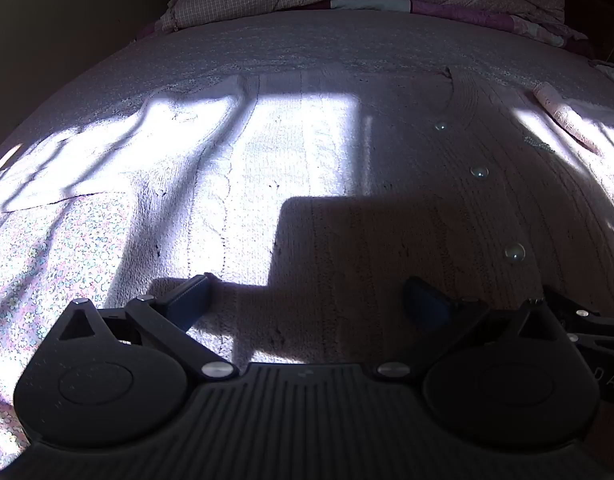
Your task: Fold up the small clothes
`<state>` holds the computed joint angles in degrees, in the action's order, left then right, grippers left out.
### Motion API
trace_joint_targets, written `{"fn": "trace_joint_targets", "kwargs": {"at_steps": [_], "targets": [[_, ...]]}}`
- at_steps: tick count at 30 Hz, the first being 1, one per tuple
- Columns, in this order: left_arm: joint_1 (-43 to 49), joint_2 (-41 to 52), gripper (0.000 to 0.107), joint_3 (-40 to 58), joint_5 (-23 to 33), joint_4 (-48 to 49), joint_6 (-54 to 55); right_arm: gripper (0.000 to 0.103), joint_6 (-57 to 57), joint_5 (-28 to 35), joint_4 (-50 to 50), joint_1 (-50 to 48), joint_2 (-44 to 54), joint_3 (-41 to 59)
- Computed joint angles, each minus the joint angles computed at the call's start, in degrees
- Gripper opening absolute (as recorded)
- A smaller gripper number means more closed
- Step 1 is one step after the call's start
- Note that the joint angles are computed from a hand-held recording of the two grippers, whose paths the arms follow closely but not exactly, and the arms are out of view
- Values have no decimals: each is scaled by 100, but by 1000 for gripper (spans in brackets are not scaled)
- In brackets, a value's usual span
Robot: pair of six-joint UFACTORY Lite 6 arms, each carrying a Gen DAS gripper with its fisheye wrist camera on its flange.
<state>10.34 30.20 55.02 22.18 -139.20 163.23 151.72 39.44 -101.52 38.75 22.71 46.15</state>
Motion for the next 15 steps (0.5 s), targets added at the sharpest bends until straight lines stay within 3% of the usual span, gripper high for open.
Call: {"fn": "trace_joint_targets", "kwargs": {"at_steps": [15], "targets": [[9,19,103,78,-62,234,-249,103,-18,-43,-9,-31,-18,2]]}}
